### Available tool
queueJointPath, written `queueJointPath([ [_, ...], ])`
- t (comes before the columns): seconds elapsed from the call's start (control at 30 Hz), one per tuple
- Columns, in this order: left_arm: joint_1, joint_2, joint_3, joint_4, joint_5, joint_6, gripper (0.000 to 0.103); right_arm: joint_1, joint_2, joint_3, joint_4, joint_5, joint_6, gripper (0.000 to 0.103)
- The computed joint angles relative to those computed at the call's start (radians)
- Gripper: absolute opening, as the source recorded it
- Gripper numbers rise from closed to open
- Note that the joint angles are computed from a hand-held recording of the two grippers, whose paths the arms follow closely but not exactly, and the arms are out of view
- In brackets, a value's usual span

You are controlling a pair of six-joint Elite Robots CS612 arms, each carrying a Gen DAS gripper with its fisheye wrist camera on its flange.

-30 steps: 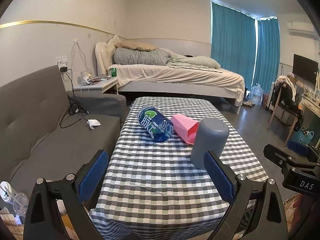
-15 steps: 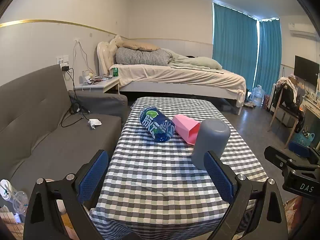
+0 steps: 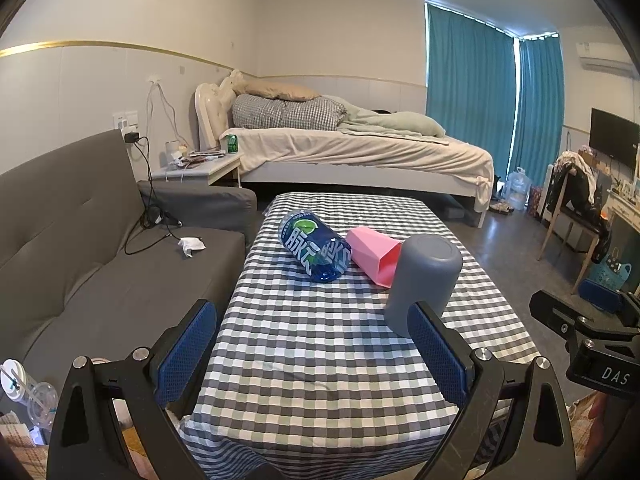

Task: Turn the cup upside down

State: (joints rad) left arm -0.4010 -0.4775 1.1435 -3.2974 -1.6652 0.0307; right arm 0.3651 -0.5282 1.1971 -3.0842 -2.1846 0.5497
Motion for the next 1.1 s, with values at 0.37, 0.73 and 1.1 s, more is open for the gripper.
queueJointPath([
  [0.37, 0.0, 0.0, 0.001, -0.004, -0.001, 0.003, 0.099, 0.0, -0.001, 0.002, 0.005, 0.003, -0.002, 0.103],
  [0.73, 0.0, 0.001, 0.0, -0.005, 0.0, 0.005, 0.099, -0.001, -0.002, 0.005, 0.008, 0.005, -0.003, 0.103],
  [1.1, 0.0, 0.001, 0.001, -0.005, -0.001, 0.004, 0.099, -0.001, -0.002, 0.004, 0.014, 0.008, -0.002, 0.103],
])
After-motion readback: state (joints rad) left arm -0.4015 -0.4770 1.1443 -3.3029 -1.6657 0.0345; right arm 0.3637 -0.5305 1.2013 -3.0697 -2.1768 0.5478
